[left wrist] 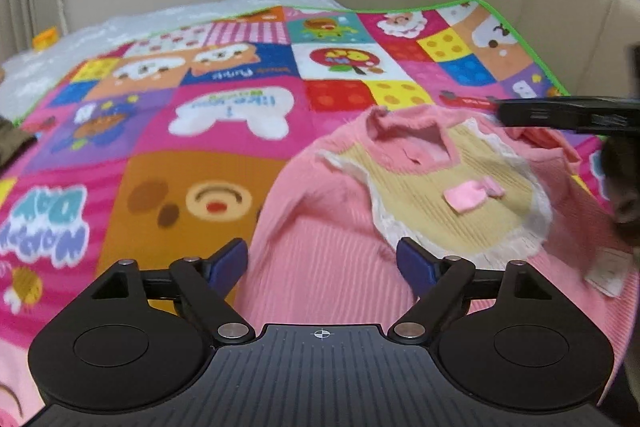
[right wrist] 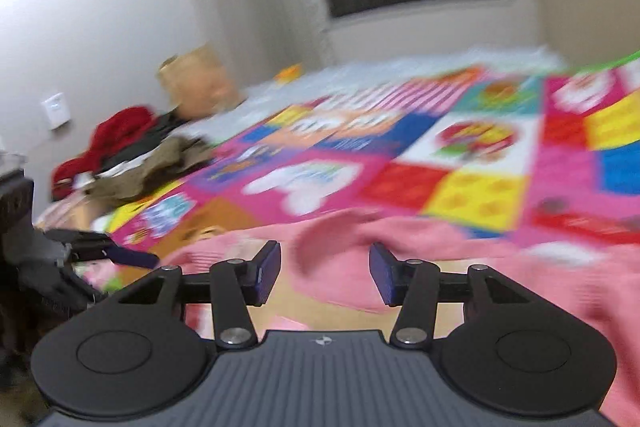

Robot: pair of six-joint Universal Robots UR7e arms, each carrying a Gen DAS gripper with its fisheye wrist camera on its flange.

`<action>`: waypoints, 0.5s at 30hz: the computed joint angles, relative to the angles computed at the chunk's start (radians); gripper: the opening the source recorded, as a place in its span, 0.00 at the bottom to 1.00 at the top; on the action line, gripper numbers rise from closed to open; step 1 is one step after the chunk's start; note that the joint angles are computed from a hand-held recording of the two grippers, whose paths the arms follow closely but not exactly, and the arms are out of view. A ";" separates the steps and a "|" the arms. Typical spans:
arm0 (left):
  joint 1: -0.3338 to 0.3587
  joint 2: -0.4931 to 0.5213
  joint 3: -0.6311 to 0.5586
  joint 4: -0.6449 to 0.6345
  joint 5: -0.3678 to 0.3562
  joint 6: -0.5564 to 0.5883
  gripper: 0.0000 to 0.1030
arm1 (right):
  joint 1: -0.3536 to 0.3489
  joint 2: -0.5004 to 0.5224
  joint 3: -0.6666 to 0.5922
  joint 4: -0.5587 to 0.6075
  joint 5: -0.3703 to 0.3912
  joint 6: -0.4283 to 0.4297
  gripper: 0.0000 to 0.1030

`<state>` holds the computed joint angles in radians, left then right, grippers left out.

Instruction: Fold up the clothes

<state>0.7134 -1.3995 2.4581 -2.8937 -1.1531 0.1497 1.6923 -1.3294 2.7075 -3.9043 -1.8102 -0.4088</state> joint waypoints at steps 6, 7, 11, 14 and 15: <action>0.048 -0.063 0.008 0.092 -0.020 0.001 0.80 | -0.032 0.107 -0.166 0.270 0.037 0.075 0.45; 0.056 -0.073 0.008 0.103 -0.023 0.006 0.79 | -0.030 0.111 -0.180 0.307 0.054 0.082 0.20; 0.085 -0.095 0.004 0.123 -0.023 0.025 0.79 | 0.052 0.186 -0.271 0.235 -0.029 -0.019 0.04; 0.099 -0.095 0.006 0.110 -0.021 0.019 0.79 | 0.060 0.221 -0.338 0.229 -0.083 -0.044 0.08; 0.103 -0.096 0.009 0.104 -0.022 0.018 0.79 | 0.059 0.232 -0.357 0.246 -0.110 -0.038 0.10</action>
